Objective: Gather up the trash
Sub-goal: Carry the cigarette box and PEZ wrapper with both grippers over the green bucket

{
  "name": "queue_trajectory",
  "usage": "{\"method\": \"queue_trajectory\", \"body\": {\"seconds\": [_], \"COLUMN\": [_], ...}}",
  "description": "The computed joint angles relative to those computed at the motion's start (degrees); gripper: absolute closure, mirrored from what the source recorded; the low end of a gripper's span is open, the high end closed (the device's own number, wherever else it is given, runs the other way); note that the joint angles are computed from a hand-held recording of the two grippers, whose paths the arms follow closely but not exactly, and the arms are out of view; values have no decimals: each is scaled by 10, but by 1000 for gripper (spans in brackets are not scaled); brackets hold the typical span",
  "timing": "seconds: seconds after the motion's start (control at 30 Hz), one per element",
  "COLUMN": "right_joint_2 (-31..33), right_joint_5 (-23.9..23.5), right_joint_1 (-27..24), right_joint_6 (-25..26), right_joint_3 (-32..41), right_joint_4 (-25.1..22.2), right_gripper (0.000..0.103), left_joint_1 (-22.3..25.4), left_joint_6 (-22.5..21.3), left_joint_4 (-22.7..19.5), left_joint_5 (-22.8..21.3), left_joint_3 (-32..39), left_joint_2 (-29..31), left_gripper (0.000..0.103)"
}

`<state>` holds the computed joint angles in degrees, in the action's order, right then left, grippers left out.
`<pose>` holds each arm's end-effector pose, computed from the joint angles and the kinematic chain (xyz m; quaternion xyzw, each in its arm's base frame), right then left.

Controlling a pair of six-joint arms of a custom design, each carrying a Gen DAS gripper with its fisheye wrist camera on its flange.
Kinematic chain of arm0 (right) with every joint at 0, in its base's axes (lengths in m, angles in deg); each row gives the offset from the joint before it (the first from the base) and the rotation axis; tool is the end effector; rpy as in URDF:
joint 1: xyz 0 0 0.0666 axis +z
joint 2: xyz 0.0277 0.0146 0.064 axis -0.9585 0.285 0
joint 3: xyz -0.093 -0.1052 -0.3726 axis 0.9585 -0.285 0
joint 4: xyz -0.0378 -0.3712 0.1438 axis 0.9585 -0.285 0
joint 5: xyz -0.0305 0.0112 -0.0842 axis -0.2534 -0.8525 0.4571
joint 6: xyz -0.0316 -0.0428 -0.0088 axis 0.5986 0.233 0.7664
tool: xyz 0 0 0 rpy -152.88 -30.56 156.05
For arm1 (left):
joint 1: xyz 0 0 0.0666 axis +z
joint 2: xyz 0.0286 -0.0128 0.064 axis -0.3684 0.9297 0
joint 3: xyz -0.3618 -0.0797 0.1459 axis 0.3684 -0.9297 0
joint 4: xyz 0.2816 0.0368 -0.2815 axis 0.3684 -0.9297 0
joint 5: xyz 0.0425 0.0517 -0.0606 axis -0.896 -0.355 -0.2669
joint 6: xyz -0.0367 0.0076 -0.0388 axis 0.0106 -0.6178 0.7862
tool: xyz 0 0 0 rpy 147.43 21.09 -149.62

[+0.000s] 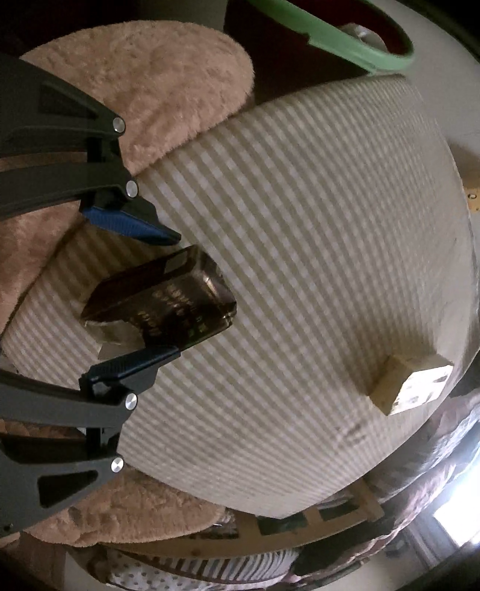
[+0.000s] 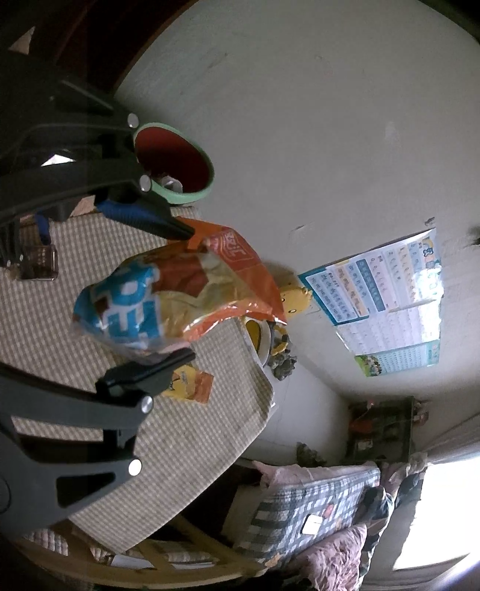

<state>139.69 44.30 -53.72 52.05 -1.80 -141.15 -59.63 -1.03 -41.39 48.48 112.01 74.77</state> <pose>0.3208 0.1056 0.5432 0.1333 0.8907 0.0791 0.4274 0.3708 -0.3006 0.3577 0.2586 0.9542 -0.1436 0.0444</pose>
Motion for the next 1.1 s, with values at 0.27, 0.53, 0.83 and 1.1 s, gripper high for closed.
{"method": "queue_trajectory", "body": {"seconds": [0.27, 0.53, 0.83, 1.1], "right_joint_2": [4, 4, 29, 107], "right_joint_5": [-9, -9, -18, -47], "right_joint_1": [-5, -7, 8, 49], "right_joint_6": [-5, -7, -9, 10], "right_joint_3": [-4, -8, 2, 41], "right_joint_4": [-3, -3, -7, 9], "right_gripper": [44, 44, 44, 44], "left_joint_1": [-9, -7, 47, 130], "left_joint_6": [-7, -12, 16, 12], "left_joint_4": [2, 36, 140, 193], "left_joint_5": [4, 45, -65, -131], "left_joint_3": [15, -3, -4, 22], "left_joint_2": [19, 3, -77, -96], "left_gripper": [51, 82, 82, 82]}}
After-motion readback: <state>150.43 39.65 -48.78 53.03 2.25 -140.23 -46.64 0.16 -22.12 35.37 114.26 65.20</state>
